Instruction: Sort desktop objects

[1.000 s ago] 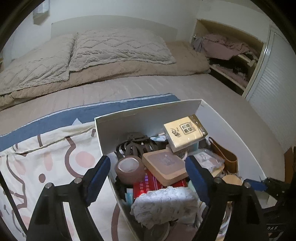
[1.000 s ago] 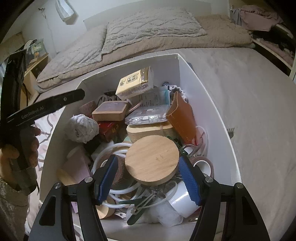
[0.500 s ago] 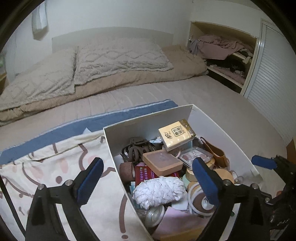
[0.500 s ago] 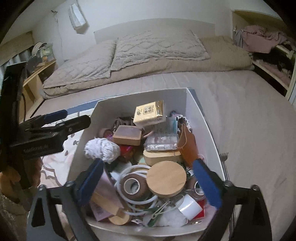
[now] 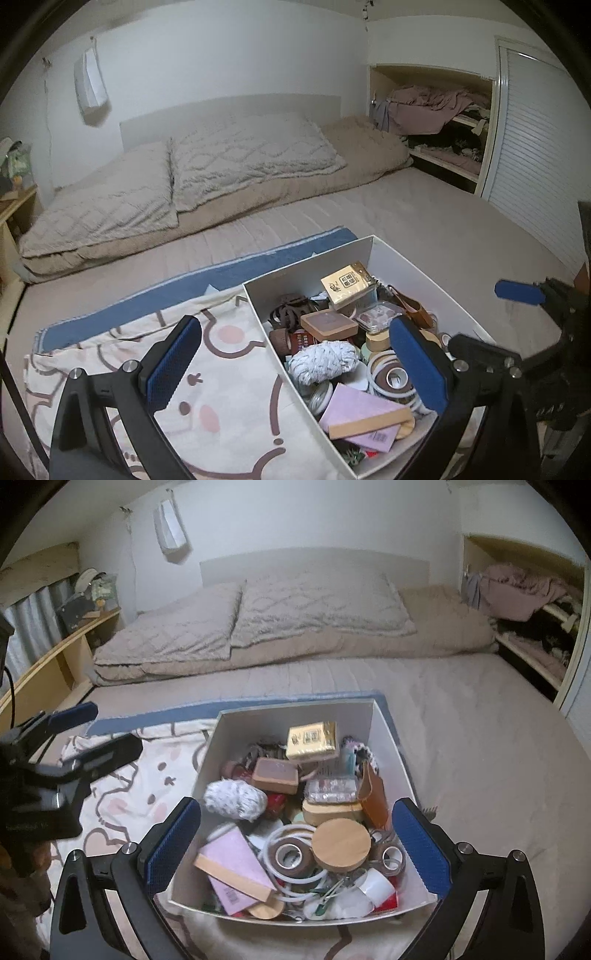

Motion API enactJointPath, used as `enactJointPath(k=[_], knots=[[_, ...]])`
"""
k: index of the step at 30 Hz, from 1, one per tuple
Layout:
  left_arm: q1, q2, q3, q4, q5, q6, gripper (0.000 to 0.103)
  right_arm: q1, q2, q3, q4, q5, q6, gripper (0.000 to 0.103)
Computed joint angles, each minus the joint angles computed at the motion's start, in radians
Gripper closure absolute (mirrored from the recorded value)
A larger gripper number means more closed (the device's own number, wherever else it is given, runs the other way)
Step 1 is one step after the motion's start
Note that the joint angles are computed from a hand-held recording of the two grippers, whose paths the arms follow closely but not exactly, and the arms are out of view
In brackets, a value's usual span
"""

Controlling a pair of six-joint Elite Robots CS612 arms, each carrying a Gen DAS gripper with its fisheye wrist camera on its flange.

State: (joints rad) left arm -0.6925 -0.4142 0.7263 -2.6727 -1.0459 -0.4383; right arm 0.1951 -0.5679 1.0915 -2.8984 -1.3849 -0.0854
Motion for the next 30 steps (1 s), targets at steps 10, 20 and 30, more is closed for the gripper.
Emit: enactJointPath(k=[10,20,30], knots=[[-0.027,-0.111,0.192,-0.075,0.049,-0.032,0.001,0.015,-0.073,0.119,-0.103,-0.029,-0.015,0.000],[-0.055,-0.191,0.349,-0.129,0.061,-0.043,0.001,0.025,-0.134,0.239,-0.183,-0.038,-0.031,0.000],[-0.082,-0.257,0.486,-0.225,0.089,-0.050,0.001,0.038,-0.181,0.334,-0.259,-0.043,-0.033,0.000]])
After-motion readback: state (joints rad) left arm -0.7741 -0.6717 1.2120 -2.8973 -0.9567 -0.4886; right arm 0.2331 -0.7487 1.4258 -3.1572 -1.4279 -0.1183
